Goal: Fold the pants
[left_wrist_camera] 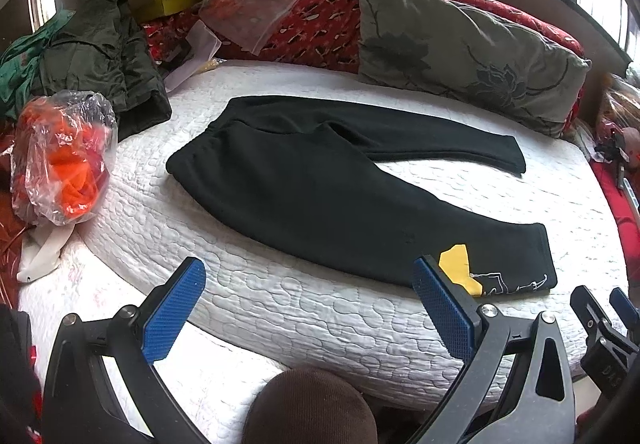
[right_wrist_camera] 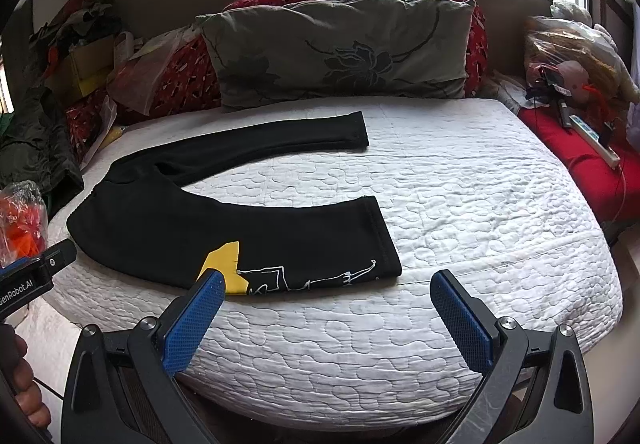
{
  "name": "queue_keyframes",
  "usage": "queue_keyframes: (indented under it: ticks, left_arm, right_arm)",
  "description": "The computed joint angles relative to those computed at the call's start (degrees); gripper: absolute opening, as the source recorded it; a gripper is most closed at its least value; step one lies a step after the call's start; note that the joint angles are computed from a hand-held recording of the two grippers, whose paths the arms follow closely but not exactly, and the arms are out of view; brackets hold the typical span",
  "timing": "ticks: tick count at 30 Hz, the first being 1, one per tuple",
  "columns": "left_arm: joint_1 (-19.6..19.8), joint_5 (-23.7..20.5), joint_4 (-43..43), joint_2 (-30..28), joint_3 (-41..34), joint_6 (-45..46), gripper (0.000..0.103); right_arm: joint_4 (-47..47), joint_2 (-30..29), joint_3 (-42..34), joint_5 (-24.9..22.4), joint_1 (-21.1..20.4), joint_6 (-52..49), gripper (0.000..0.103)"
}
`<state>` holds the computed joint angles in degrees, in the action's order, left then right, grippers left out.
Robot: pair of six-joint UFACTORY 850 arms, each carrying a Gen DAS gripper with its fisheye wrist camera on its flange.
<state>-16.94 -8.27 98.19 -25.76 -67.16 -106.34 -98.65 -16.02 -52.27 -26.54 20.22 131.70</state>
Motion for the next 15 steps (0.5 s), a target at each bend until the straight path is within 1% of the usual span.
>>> queue_keyframes:
  ticks: [6,15]
  left_arm:
    - [0.0,-0.3,6.5,0.7,1.2,-6.4,0.103]
    - [0.4,-0.3,9.2,1.3,2.4,-9.7,0.103]
  right_arm:
    - [0.2,0.4,0.3,-0.5,0.2,0.0,0.103]
    - [1.1,1.1,0.8,-1.2,0.9,-1.1,0.103]
